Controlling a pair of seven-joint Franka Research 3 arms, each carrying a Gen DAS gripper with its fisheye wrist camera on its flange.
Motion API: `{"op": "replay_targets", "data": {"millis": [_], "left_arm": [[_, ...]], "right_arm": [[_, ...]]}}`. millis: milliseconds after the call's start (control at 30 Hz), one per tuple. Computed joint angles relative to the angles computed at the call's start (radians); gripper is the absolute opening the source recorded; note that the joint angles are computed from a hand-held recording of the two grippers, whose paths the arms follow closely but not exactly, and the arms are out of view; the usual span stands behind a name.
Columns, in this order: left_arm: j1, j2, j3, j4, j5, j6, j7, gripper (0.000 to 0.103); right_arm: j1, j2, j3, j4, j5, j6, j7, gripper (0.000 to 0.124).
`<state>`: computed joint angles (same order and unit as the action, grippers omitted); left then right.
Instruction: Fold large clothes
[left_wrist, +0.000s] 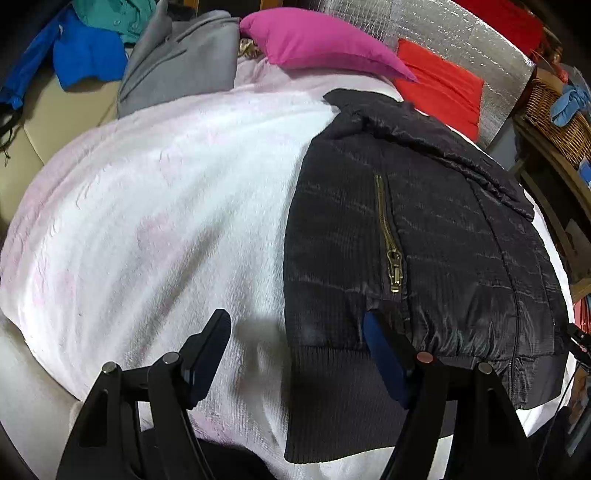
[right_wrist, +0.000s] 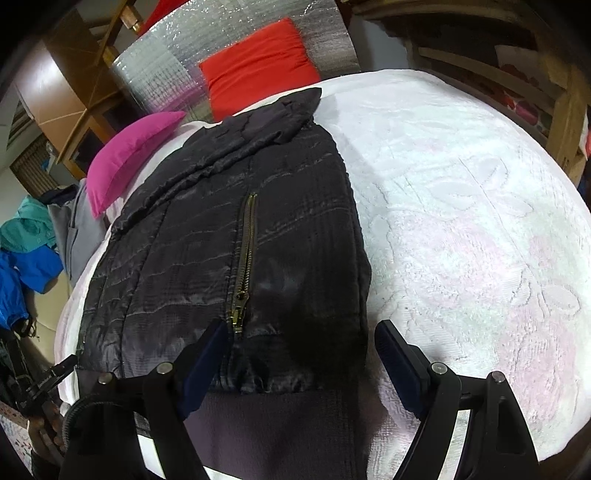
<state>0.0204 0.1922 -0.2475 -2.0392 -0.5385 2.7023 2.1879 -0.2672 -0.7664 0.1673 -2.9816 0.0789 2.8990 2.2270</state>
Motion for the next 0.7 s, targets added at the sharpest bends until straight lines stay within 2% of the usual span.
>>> {"op": "replay_targets", "data": {"millis": [267,367,533,700], "left_arm": [[0.002,-0.04,-0.005,-0.03,-0.098,0.004,0.086,0.075],[-0.017,-0.024,0.013,-0.017,-0.047,-0.012,0.039,0.075],[-0.019,-0.022,0.008,-0.018,-0.051,-0.015,0.037,0.075],[-0.025,-0.015,0.005,-0.015,-0.025,-0.017,0.015,0.075]], "right_arm": [[0.022,-0.035,0.001,-0.02,0.008,-0.001,0.004,0.084],[0.03,-0.036,-0.011,-0.031,0.018,0.01,0.001,0.084],[0.051,-0.027,-0.033,-0.043,0.043,0.048,-0.026,0.084],[0.057,-0.026,-0.038,-0.053,0.064,0.055,-0.052,0.077]]}}
